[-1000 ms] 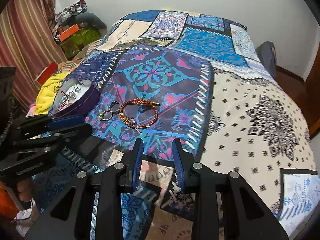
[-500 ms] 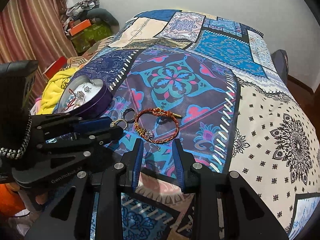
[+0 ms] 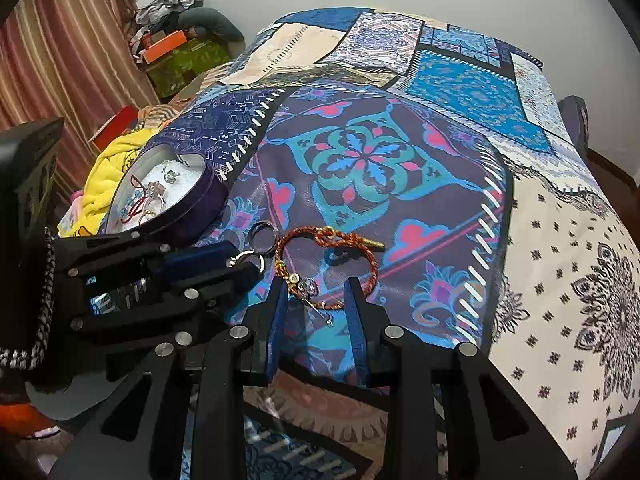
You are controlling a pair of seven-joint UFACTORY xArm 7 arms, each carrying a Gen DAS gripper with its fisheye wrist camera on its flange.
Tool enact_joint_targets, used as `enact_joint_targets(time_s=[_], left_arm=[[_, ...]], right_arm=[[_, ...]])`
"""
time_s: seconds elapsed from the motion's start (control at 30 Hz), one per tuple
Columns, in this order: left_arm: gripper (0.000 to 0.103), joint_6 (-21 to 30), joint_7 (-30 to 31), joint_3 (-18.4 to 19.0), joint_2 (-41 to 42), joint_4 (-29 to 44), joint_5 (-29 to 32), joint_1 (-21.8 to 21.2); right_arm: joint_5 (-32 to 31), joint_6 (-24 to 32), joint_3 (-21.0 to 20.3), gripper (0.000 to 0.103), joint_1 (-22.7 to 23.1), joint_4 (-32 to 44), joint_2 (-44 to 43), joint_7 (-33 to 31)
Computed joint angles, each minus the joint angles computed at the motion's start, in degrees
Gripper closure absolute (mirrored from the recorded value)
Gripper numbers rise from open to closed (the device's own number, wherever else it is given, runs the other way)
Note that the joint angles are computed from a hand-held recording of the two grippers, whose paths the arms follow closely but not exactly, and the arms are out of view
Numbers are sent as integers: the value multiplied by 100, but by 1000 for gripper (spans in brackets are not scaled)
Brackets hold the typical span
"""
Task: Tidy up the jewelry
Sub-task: 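Move the right tool toward the rings beside the braided bracelet, then grasp a gold ring with the left tool while the right tool grasps a silver ring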
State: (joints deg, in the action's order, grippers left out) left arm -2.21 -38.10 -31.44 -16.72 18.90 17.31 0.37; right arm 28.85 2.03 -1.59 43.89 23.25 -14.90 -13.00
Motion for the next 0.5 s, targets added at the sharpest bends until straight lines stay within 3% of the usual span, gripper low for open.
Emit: enact_joint_targets(time_s=[0.17, 0.33, 0.43, 0.5], left_arm=[[95, -81, 101, 288, -11, -81, -146, -254], [95, -90, 133, 167, -67, -110, -208, -176], [95, -92, 204, 333, -122, -164, -289, -368], [95, -63, 222, 339, -207, -205, -327, -421]], right_arm=[[-159, 3, 238, 84, -242, 117, 232, 154], [-242, 0, 306, 89, -264, 78, 198, 158], [-789, 0, 813, 93, -771, 44, 175, 617], [-1058, 44, 931, 95, -920, 17, 122, 861]])
